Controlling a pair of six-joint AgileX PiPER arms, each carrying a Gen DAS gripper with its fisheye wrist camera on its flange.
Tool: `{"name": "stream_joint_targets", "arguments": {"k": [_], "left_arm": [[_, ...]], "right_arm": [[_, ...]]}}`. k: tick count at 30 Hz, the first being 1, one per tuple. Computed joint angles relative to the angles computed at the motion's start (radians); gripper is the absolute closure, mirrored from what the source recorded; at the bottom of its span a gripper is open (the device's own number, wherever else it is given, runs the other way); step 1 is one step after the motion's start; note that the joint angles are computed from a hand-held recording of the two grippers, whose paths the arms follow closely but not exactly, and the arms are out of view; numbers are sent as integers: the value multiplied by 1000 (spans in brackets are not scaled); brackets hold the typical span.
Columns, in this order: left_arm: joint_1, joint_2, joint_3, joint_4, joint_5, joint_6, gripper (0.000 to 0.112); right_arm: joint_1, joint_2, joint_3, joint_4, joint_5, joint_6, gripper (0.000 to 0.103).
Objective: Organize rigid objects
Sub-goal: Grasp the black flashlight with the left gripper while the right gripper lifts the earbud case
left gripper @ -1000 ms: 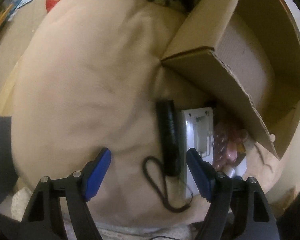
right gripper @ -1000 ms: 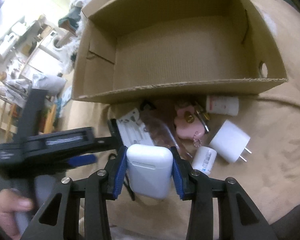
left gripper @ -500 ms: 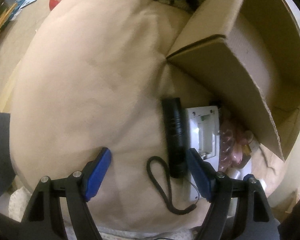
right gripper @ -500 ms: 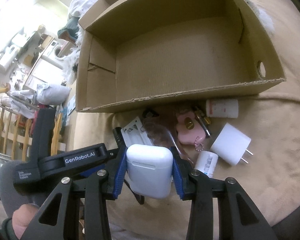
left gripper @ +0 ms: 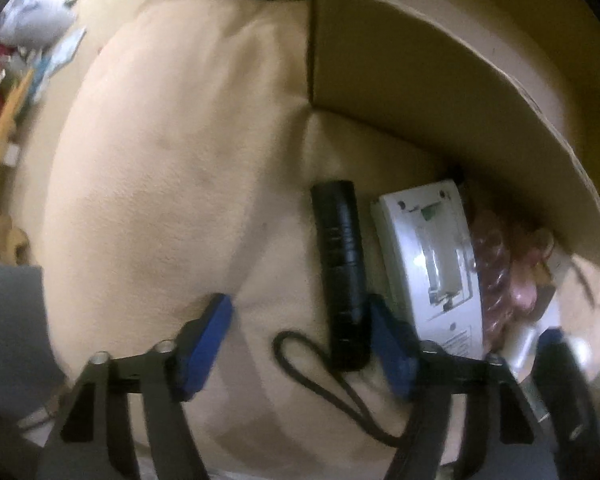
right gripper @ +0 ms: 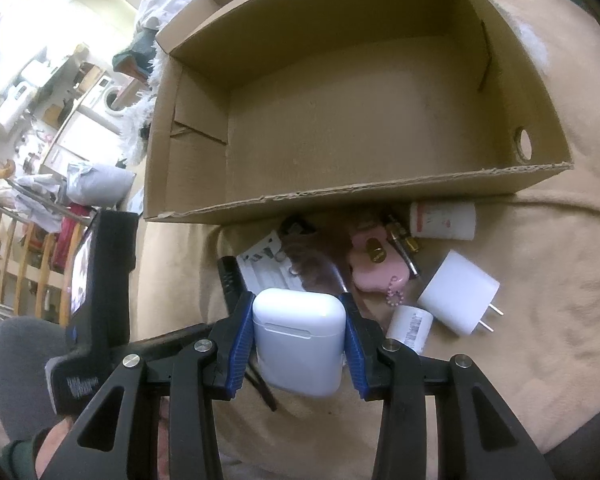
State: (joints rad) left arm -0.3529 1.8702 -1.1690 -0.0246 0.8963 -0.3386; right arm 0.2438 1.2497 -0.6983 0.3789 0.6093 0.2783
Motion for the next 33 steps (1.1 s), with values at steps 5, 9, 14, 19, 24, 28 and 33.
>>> {"name": "stream_joint_targets", "arguments": {"k": [5, 9, 14, 19, 24, 28, 33], "left_arm": [[16, -31, 11, -21, -7, 34, 92], [39, -55, 23, -30, -9, 74, 95], [51, -188, 91, 16, 27, 48, 95], [91, -287, 112, 35, 59, 53, 95], [120, -416, 73, 19, 126, 115, 95], [97, -458, -26, -1, 186, 133, 95], [49, -465, -172, 16, 232, 135, 95]], "right_arm": [[18, -1, 3, -65, -5, 60, 60], [15, -12, 12, -76, 0, 71, 60], [9, -56, 19, -84, 17, 74, 60], [-28, -107, 11, -65, 45, 50, 60], [-81, -148, -41, -37, 98, -6, 60], [-133, -151, -118, 0, 153, -85, 60], [-186, -113, -218, 38, 215, -174, 60]]}}
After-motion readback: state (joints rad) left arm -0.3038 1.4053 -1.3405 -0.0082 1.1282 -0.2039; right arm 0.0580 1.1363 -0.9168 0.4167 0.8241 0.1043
